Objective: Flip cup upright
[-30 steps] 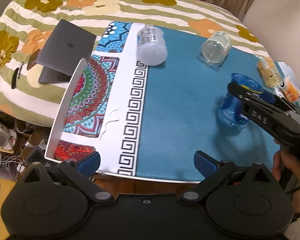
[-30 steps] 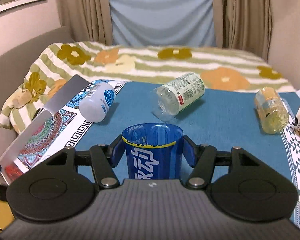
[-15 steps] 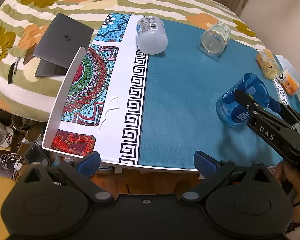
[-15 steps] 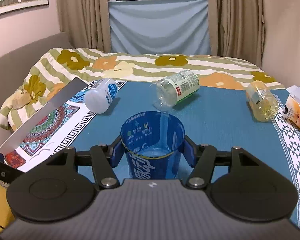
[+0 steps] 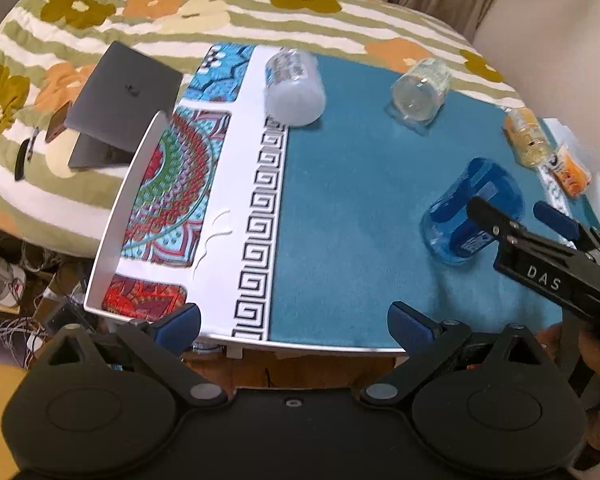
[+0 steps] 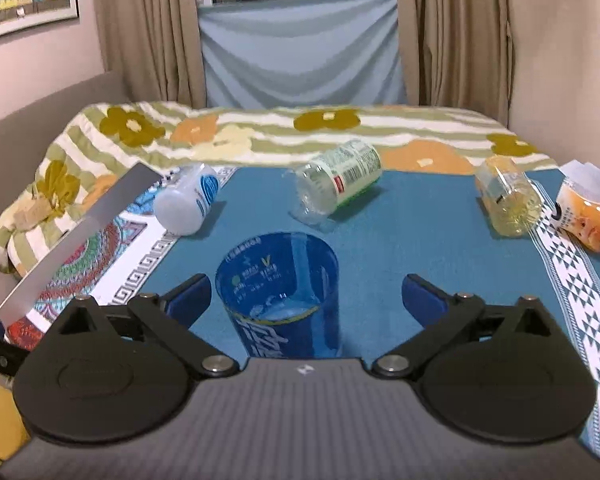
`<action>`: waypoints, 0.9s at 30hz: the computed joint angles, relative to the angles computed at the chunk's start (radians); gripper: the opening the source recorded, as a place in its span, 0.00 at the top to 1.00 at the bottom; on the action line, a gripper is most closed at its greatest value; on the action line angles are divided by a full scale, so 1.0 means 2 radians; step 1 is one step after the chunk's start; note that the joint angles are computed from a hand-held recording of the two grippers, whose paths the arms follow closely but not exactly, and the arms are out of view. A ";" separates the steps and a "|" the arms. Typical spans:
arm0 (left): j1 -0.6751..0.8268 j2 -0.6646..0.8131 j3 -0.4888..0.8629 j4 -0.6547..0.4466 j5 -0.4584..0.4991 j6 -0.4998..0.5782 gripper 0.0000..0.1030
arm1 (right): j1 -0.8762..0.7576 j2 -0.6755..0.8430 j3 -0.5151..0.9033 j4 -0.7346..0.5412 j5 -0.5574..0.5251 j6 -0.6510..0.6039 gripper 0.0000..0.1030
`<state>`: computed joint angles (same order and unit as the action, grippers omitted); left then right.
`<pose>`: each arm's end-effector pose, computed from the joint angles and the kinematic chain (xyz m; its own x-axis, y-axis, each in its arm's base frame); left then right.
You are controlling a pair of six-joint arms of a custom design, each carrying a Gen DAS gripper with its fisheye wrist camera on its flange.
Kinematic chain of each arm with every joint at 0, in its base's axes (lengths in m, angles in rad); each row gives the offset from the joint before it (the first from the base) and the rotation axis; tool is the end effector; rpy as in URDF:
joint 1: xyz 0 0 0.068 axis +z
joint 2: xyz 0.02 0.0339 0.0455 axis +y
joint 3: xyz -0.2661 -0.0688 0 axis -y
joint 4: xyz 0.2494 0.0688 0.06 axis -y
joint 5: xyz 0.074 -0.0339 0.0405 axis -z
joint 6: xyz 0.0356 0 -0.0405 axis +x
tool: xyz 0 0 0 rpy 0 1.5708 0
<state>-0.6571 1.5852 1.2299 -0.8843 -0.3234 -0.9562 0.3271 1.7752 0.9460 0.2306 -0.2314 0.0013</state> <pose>0.2552 -0.1826 0.2472 -0.8381 -0.3318 -0.4330 -0.3249 0.9412 -0.0924 0.3539 0.1287 0.1695 -0.5343 -0.1799 -0.8260 -0.4915 0.8611 0.1303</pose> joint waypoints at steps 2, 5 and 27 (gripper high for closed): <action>-0.006 -0.002 0.015 -0.005 -0.007 0.006 0.02 | -0.005 -0.016 0.011 -0.041 0.003 -0.005 0.00; -0.019 0.004 0.054 -0.025 -0.025 0.015 0.02 | -0.015 -0.053 0.034 -0.121 0.014 -0.021 0.00; -0.123 0.116 0.251 -0.151 -0.182 -0.048 0.00 | -0.124 -0.106 0.247 -0.553 0.030 -0.095 0.00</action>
